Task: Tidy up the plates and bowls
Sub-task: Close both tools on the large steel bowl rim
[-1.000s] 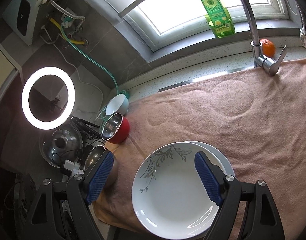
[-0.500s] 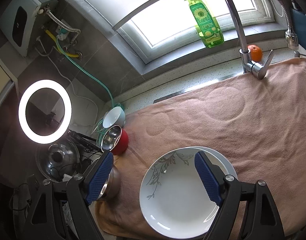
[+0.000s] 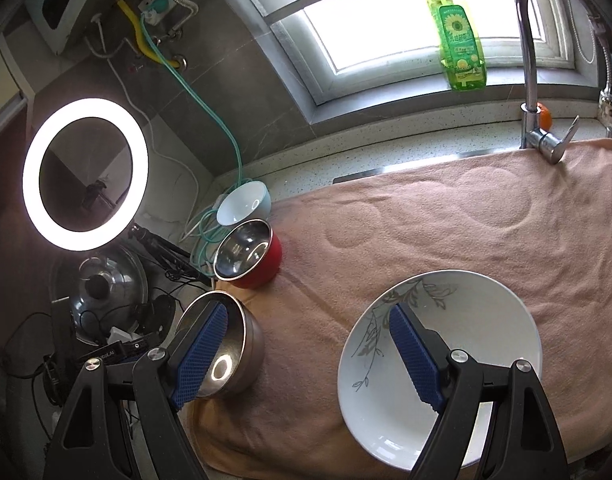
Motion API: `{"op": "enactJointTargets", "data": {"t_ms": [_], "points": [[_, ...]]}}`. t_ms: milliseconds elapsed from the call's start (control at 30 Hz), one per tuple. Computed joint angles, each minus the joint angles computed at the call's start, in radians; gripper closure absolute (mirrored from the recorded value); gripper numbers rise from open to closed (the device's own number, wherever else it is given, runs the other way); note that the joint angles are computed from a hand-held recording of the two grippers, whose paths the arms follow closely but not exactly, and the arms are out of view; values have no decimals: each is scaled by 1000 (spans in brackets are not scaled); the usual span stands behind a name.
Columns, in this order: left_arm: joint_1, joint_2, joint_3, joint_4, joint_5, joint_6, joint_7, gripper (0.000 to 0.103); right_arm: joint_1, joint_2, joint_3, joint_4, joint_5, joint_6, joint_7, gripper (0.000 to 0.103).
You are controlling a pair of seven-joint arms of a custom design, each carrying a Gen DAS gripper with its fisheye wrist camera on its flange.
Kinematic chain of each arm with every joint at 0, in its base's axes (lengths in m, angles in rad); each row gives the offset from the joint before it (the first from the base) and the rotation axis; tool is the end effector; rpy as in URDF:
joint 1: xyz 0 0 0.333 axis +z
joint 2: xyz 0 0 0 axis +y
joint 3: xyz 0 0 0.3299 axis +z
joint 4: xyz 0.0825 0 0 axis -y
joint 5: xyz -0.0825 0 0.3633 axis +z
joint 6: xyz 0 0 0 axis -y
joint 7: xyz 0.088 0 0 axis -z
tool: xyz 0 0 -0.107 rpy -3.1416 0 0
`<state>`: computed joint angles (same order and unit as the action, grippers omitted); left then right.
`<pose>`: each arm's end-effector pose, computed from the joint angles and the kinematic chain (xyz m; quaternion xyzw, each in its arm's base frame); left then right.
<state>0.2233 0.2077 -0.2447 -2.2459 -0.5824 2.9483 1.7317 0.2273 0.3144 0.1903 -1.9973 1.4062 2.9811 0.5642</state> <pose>0.5635 0.0280 0.3528 -0.7968 0.5390 -0.2617 0.0788 0.5788 0.1734 0.3636 -0.6636 0.6288 -0.0543 0.4017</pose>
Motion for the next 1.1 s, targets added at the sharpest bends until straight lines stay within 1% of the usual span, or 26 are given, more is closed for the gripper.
{"op": "enactJointTargets", "data": {"t_ms": [100, 133, 167, 200, 267, 367, 433, 567, 667, 733, 767, 800, 867, 900, 933, 1033, 1100], "points": [[5, -7, -13, -4, -25, 14, 12, 35, 30, 26, -10, 15, -122, 6, 58, 23], [-7, -10, -3, -8, -2, 16, 1, 35, 33, 32, -10, 20, -165, 0, 87, 23], [-28, -12, 18, -12, 43, 22, -33, 35, 24, 38, -1, 26, -182, -13, 91, 23], [-37, -14, 27, -19, 68, 33, -53, 35, 15, 44, 10, 34, -191, -22, 89, 23], [-35, -17, 25, -27, 91, 35, -68, 35, 8, 56, 21, 45, -214, -28, 101, 23], [-23, -18, 11, -36, 86, 36, -71, 35, -9, 66, 45, 55, -222, -53, 95, 24], [-15, -15, 4, -39, 81, 30, -68, 35, 0, 74, 45, 56, -246, -51, 113, 30], [-1, 0, -9, -31, 63, 19, -45, 38, 1, 93, 48, 67, -289, -75, 161, 32], [11, 7, -26, -24, 39, 21, -18, 39, 8, 109, 46, 75, -325, -78, 206, 37], [11, 12, -25, -18, 41, 18, -10, 41, 8, 123, 45, 87, -351, -92, 245, 44], [11, 16, -25, -15, 43, 18, -8, 45, 9, 130, 44, 94, -364, -96, 266, 45], [14, 19, -28, -11, 41, 13, -1, 47, 9, 137, 45, 100, -375, -98, 283, 46], [27, 27, -41, -3, 22, 9, 27, 53, 15, 152, 44, 111, -403, -94, 321, 53], [33, 31, -48, 0, 11, 6, 42, 56, 16, 159, 45, 117, -416, -97, 339, 59], [36, 35, -50, 4, 4, 0, 50, 61, 16, 166, 48, 124, -428, -101, 355, 62], [35, 47, -48, 13, 0, -12, 60, 70, 22, 189, 50, 142, -473, -109, 400, 66], [36, 51, -49, 14, -5, -16, 65, 71, 25, 201, 52, 153, -504, -115, 425, 71]]}}
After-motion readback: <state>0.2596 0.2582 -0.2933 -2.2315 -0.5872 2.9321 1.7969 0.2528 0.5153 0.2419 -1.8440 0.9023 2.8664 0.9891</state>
